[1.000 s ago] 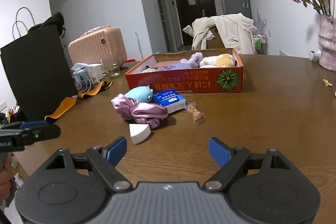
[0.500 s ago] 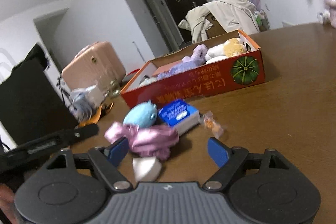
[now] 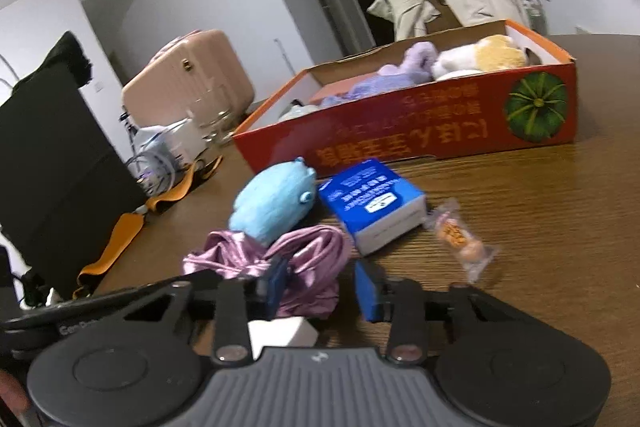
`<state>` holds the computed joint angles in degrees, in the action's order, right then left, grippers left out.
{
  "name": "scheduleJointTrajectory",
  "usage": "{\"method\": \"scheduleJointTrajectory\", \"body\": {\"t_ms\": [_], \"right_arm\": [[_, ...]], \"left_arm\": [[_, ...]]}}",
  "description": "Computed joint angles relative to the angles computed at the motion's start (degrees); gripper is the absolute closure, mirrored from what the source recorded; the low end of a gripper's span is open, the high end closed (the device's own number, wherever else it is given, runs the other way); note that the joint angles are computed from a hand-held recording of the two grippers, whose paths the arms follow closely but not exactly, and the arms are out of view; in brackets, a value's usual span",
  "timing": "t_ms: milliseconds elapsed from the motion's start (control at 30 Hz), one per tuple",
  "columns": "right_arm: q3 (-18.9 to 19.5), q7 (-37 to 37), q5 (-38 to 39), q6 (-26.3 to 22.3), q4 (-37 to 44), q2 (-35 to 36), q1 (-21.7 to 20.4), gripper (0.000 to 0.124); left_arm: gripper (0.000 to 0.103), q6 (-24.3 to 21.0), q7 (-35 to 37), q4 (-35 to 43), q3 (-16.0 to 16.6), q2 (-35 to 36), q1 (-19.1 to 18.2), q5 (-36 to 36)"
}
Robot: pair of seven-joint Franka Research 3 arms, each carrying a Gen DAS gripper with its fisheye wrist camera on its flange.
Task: Organize soft objects
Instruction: 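Close the right tool on the pink satin scrunchie, then carry the pink scrunchie into the box and open the right tool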
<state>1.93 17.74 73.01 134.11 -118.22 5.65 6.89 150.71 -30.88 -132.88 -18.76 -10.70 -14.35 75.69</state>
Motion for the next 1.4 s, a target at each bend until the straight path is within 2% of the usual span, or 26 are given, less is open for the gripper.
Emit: {"method": "scheduleJointTrajectory", "body": {"t_ms": [133,267,400,733,867,1000,1100,1167,1233,1333,1400], "right_arm": [[-0.1,1.5,-0.8,-2.6,0.9,0.6,-0.5,0.111],[0.1,-1.2,1.3,-0.5,-0.6,-1.9,-0.1,0.117],[-1.0,-5.3,4.9,-1.3,-2.8,-6.0,0.2,0.117],[-5.8,-7.8,6.3,-6.0,-11.4,-17.4,0.5,0.117],[-7.5,-8.3,6.9,-7.3,-13.3,-20.1,0.3,0.117],[-8.3,-9.2,7.9,-7.5,-13.0,-20.6,0.2,0.117],[-8.5,-9.6,9.1,-7.4,-10.0,-18.7,0.2,0.117],[-8.4,-9.7,10.0,-7.4,-5.7,-15.7,0.0,0.117],[-7.8,-8.1,10.1,-7.1,0.0,-11.6,-0.3,0.117],[-6.0,-3.7,8.0,-6.6,10.2,-4.1,-1.2,0.117],[-4.1,-0.8,5.2,-4.6,16.6,0.9,-1.5,0.117]], "left_arm": [[0.087,1.5,-0.4,0.2,0.3,0.3,0.2,1.7],[0.089,1.4,-0.8,0.3,-0.1,-1.5,0.2,2.8],[0.089,-2.2,-1.7,-0.2,-2.2,-5.1,-0.5,4.3],[0.089,-9.0,0.9,-0.7,-7.2,-10.1,-3.5,-0.9],[0.089,-10.4,0.8,0.1,-8.5,-10.4,-4.3,-0.7],[0.089,-9.2,0.4,2.1,-8.0,-9.4,-3.8,0.8],[0.089,-7.1,2.4,5.0,-6.5,-7.4,-2.9,2.4],[0.089,-3.3,3.8,7.9,-4.4,-5.0,-1.7,3.4],[0.089,0.8,7.2,11.8,-1.8,-1.8,-0.5,1.7],[0.089,3.5,12.9,17.5,0.5,3.1,1.0,-0.6],[0.089,4.6,17.0,20.9,2.0,6.4,1.7,-3.0]]}}
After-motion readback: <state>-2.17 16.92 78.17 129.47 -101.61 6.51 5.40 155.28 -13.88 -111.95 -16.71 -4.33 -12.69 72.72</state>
